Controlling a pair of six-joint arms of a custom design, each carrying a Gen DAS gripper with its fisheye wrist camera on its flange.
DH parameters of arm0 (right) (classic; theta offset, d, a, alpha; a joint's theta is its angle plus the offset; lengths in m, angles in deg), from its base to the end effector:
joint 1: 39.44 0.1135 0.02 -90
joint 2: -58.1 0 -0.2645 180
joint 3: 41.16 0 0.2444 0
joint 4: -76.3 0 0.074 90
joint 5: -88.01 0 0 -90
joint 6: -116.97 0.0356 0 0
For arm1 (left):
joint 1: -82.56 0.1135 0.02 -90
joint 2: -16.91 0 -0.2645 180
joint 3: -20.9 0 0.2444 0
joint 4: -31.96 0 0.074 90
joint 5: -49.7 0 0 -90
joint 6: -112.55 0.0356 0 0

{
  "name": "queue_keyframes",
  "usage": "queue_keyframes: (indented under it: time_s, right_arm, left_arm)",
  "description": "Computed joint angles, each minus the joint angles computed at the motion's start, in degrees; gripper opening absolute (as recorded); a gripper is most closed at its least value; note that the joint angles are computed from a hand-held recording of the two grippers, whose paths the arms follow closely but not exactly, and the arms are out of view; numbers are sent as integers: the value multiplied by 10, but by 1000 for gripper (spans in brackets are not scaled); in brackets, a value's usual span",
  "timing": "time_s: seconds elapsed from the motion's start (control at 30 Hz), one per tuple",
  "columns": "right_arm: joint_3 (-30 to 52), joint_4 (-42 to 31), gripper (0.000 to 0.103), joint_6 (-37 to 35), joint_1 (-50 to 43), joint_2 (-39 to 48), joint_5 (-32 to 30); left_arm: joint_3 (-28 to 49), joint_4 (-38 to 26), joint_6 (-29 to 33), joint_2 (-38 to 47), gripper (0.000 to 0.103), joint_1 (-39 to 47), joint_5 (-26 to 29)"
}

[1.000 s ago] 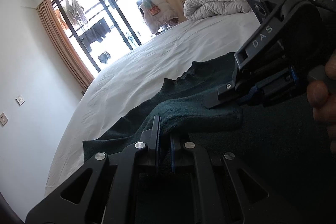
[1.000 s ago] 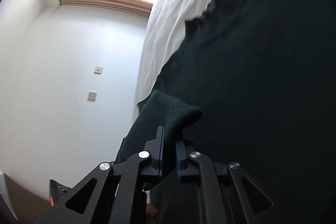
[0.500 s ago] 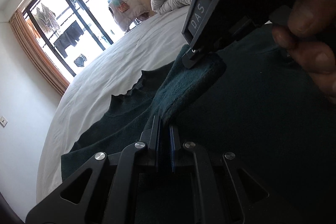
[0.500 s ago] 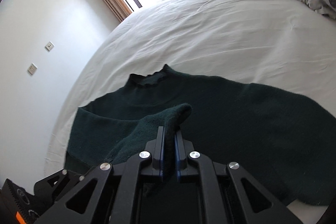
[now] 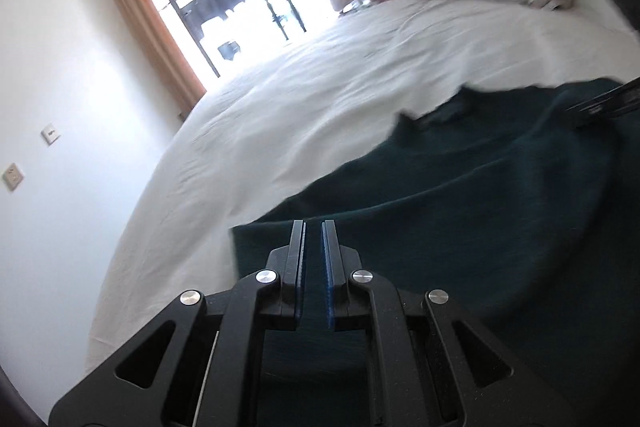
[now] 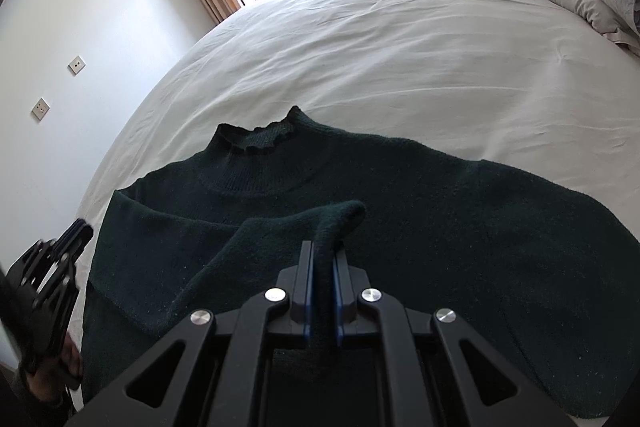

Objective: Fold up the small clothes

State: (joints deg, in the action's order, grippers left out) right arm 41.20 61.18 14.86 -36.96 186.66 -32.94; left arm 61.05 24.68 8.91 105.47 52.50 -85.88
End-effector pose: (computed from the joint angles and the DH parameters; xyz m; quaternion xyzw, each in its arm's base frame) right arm 0.4030 0.0358 0.0522 -0.1841 0.9178 0.2376 0.2596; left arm 0.2130 -0.0939 0.1134 0.0127 0.8882 0.2423 0.3901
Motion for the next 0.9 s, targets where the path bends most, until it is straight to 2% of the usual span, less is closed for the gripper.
queue_keyframes:
  time_s: [0.2, 0.33, 0.43, 0.53, 0.57, 0.6, 0.63, 0.7, 0.77, 0.83, 0.9]
  right_arm:
    - [20, 2, 10, 6, 12, 26, 38]
    - [16, 30, 14, 20, 9, 43, 55]
    - [8, 51, 14, 38, 3, 43, 61]
    - [6, 54, 15, 38, 6, 40, 72]
    - [4, 55, 18, 36, 10, 38, 84]
    - [1, 59, 27, 40, 15, 36, 104]
    - [-3, 64, 31, 49, 18, 32, 122]
    - [-14, 68, 31, 78, 21, 17, 158]
    - [-46, 102, 31, 106, 24, -12, 191]
    - [-89, 142, 31, 128, 22, -48, 146]
    - [-119, 162, 31, 126, 30, -72, 60]
  left_arm:
    - [-36, 67, 28, 69, 7, 142, 80]
    - [-36, 67, 29, 86, 7, 131, 59]
    - [-45, 84, 29, 89, 7, 136, 65]
    - [-35, 74, 26, 93, 7, 132, 66]
    - [-28, 68, 18, 100, 7, 125, 61]
    - [-7, 65, 23, 118, 7, 127, 61]
    - [-9, 70, 23, 122, 7, 125, 57]
    - [-11, 68, 16, 123, 7, 119, 53]
    - [-10, 67, 12, 126, 7, 116, 50]
    - [-9, 68, 14, 126, 7, 116, 48]
    - [-5, 64, 10, 128, 7, 113, 44]
